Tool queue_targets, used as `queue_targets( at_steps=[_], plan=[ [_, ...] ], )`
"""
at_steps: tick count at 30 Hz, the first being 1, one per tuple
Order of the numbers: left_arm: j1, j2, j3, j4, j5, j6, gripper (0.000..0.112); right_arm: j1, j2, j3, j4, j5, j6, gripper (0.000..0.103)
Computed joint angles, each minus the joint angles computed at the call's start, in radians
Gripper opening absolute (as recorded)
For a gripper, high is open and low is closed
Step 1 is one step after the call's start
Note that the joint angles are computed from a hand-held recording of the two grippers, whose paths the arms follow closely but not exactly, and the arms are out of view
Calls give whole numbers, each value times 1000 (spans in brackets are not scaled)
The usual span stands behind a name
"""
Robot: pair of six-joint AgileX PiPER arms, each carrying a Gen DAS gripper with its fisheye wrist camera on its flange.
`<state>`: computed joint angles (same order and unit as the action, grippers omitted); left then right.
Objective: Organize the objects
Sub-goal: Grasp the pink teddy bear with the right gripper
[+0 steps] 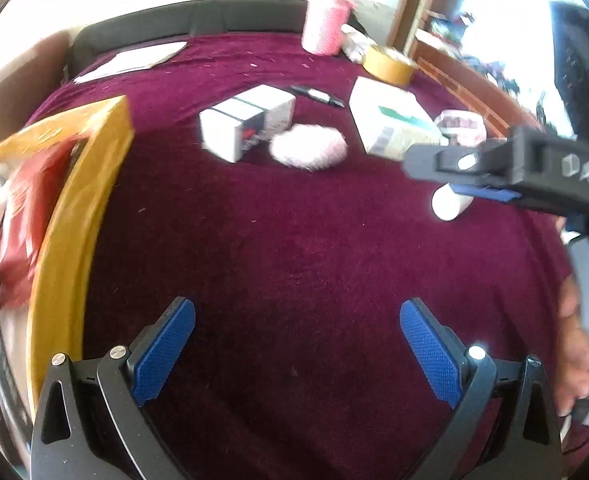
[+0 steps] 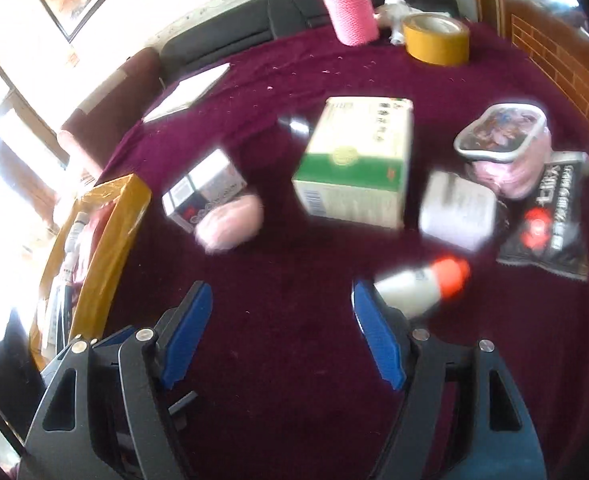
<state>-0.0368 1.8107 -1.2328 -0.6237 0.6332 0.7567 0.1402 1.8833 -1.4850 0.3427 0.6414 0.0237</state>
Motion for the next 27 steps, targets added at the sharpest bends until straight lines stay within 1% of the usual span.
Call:
queue_targets(
  at_steps=[1, 2, 3, 5, 6, 7, 9, 10, 12, 13, 14, 15, 16, 19, 21, 23, 24, 25, 26, 27],
  plan=[
    [23, -28, 12, -36, 18, 35, 99, 16, 14, -24, -15, 10, 11, 73],
    [44, -65, 32, -67, 18, 76, 99, 25, 33, -63, -14, 37, -2, 73],
    [63, -110, 54, -87, -3, 110, 99, 30, 57, -106, -12, 62, -19, 73],
    [87, -182, 75, -74, -67, 128, 101, 63, 110, -202, -64, 100, -2, 73],
    [100, -200, 65, -45, -82, 110, 101, 79, 149, -267, -94, 127, 13, 73],
    [113, -203, 36, 5, -80, 64, 101, 93, 171, -292, -113, 133, 32, 73],
    [136, -185, -24, 77, -51, -14, 101, 112, 256, -413, -159, 169, 74, 73],
    [145, -172, -47, 97, -44, -39, 101, 118, 280, -444, -180, 181, 89, 73],
    [151, -151, -78, 156, -43, -95, 101, 136, 359, -555, -240, 227, 139, 73],
    [143, -134, -102, 198, -40, -135, 101, 140, 390, -594, -247, 244, 142, 64],
    [139, -117, -125, 227, -36, -162, 101, 146, 415, -628, -272, 268, 155, 52],
    [144, -103, -142, 229, -29, -161, 101, 151, 423, -634, -302, 280, 173, 38],
    [138, -91, -154, 232, -26, -166, 101, 147, 406, -601, -292, 258, 170, 38],
    [109, -42, -212, 241, -9, -161, 101, 127, 306, -429, -257, 165, 165, 37],
    [63, 7, -257, 284, -13, -185, 101, 105, 212, -264, -208, 87, 133, 37],
    [15, 79, -332, 323, 1, -194, 101, 82, 134, -121, -124, 11, 73, 37],
    [-8, 111, -366, 351, 6, -210, 101, 66, 95, -40, -63, -40, 25, 37],
    [-35, 158, -420, 403, 14, -245, 101, 56, 73, 10, -14, -75, -15, 38],
    [-54, 197, -467, 446, 22, -275, 101, 38, 51, 68, 75, -121, -93, 38],
    [-75, 247, -528, 488, 32, -302, 101, 28, 44, 91, 133, -137, -141, 38]
  ],
)
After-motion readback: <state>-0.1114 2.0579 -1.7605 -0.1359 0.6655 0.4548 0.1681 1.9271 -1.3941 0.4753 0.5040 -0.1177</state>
